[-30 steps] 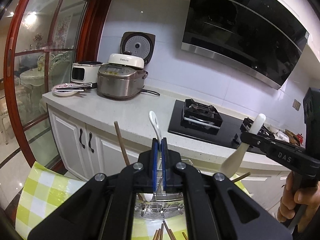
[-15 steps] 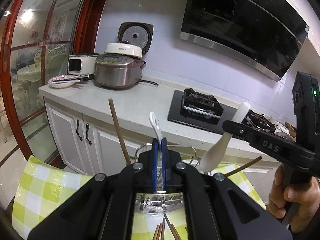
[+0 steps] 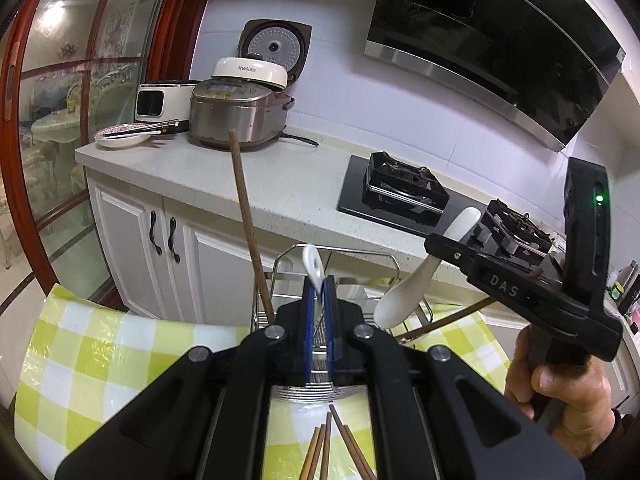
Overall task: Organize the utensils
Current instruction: 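Open both tools to drop the white spoons into the wire rack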
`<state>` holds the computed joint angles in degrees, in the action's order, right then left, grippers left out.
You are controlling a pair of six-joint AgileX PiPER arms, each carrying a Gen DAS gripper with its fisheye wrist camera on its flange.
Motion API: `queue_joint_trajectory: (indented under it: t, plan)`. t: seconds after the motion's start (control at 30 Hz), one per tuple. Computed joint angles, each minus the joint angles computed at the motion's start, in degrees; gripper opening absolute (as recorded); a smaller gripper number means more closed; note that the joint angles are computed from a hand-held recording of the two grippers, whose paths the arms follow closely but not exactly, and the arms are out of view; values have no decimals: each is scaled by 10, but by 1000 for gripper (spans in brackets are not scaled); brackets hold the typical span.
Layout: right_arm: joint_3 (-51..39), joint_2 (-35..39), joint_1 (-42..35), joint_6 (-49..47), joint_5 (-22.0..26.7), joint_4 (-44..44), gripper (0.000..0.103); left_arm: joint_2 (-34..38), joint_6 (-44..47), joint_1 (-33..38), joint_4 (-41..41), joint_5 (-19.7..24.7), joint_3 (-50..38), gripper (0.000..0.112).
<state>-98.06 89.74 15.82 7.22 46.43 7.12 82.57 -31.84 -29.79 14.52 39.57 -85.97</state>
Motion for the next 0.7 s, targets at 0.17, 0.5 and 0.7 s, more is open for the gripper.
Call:
queue_joint_trajectory:
  t: [0.17,0.5,0.7]
  plan:
    - [8,-3,-2,6,14,-2,13,-7,-3,-2,0,1,4,11]
    - [26,-37,3,34,7,-52,53,-49,-30,-5,8,-8,44,19]
    - [56,-73,-14,30,-2,-48,62,-119,-80,-2,25,-21,117,28]
